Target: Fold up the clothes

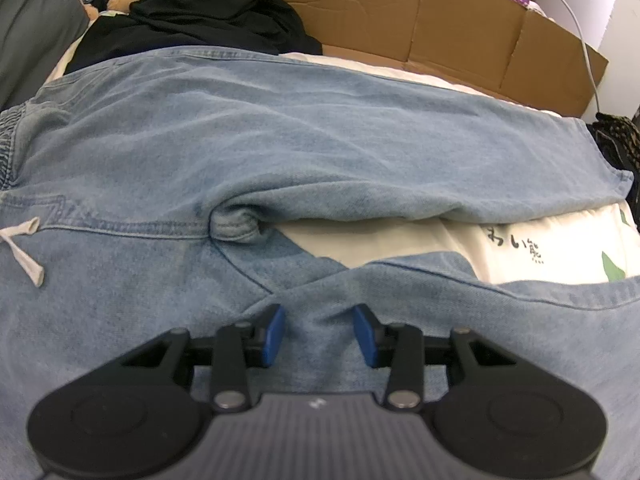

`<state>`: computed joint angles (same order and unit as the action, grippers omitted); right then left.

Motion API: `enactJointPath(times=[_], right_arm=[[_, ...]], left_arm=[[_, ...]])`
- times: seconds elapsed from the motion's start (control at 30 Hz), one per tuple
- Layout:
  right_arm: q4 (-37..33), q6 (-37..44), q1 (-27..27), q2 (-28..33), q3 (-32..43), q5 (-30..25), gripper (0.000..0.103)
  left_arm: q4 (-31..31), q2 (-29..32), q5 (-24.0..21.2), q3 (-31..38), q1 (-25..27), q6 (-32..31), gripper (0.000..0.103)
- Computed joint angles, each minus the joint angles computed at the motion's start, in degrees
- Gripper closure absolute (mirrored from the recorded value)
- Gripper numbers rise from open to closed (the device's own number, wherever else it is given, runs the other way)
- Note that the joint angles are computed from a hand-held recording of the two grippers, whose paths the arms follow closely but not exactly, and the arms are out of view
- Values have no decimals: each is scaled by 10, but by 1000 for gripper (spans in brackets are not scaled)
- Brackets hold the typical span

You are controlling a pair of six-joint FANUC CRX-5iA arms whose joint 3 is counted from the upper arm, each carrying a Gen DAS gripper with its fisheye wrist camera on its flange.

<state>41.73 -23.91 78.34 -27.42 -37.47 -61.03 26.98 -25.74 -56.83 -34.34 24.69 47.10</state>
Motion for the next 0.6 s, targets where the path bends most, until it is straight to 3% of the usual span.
enactJointPath(times=[0.4,0.6], right_arm=[[28,-36,-2,-13,-13,-26,99],[-95,-19,-9,-5,8,-74,98]], left_arm=[[-1,-2,1,0,-1,0,60],[-1,2,6,2,-5,5,60]])
